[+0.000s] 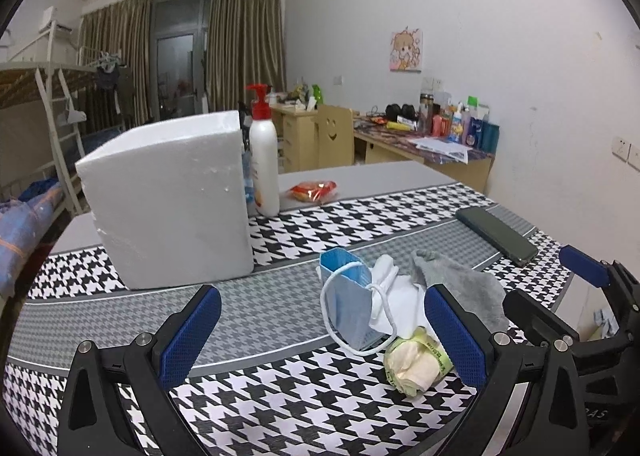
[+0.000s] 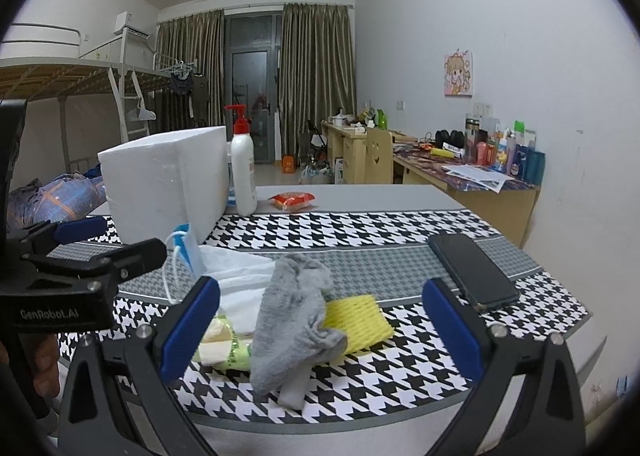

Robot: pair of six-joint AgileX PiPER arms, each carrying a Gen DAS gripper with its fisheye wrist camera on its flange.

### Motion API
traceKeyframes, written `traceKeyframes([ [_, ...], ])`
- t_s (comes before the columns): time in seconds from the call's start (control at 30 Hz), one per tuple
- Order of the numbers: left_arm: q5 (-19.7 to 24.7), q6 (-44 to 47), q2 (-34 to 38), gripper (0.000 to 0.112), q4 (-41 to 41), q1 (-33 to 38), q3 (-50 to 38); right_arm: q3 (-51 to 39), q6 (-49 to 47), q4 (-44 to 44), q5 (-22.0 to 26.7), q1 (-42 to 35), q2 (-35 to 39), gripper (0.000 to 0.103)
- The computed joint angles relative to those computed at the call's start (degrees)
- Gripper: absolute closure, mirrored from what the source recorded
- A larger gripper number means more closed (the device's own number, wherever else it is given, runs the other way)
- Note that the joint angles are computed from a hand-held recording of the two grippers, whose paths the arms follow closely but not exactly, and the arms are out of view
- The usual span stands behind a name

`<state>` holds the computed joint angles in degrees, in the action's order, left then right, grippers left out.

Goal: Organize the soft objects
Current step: 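Grasp the blue face mask with the left gripper while the right gripper grasps the grey sock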

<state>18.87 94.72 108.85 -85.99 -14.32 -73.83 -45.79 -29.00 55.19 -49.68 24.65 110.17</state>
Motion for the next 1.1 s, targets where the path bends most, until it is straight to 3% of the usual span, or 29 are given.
traceKeyframes([
  [0.13, -2.0, -7.4, 1.7, 0.014, 6.7, -1.2, -2.4, -0.5, -0.3, -0.4, 0.9, -1.4, 0.2, 0.001],
  [0.4, -1.4, -25.8, 5.2, 0.026, 24.6, -2.5, -7.5, -1.1, 0.4, -1.7, 2.4, -3.3, 1.1, 0.001],
  [0.5, -1.0, -27.1, 6.1, 0.033, 25.8, -2.8, -8.2, -1.8, 0.3, -2.1, 3.5, -4.1, 1.5, 0.001],
  [0.77, 1.7, -35.3, 8.8, 0.071, 33.6, -3.1, -12.3, -3.9, 0.5, -4.3, 7.4, -6.0, 2.3, 0.001],
  [0.9, 1.6, -35.1, 9.4, 0.084, 33.1, -3.0, -12.9, -4.5, 0.7, -5.5, 8.6, -6.6, 2.6, 0.001],
  [0.93, 2.0, -34.9, 9.7, 0.091, 32.8, -2.9, -13.3, -4.6, 0.8, -5.8, 9.1, -6.8, 2.7, 0.001],
  [1.1, 2.4, -33.8, 9.9, 0.098, 31.9, -2.5, -13.4, -5.3, 1.6, -7.3, 11.1, -7.3, 3.0, 0.001],
])
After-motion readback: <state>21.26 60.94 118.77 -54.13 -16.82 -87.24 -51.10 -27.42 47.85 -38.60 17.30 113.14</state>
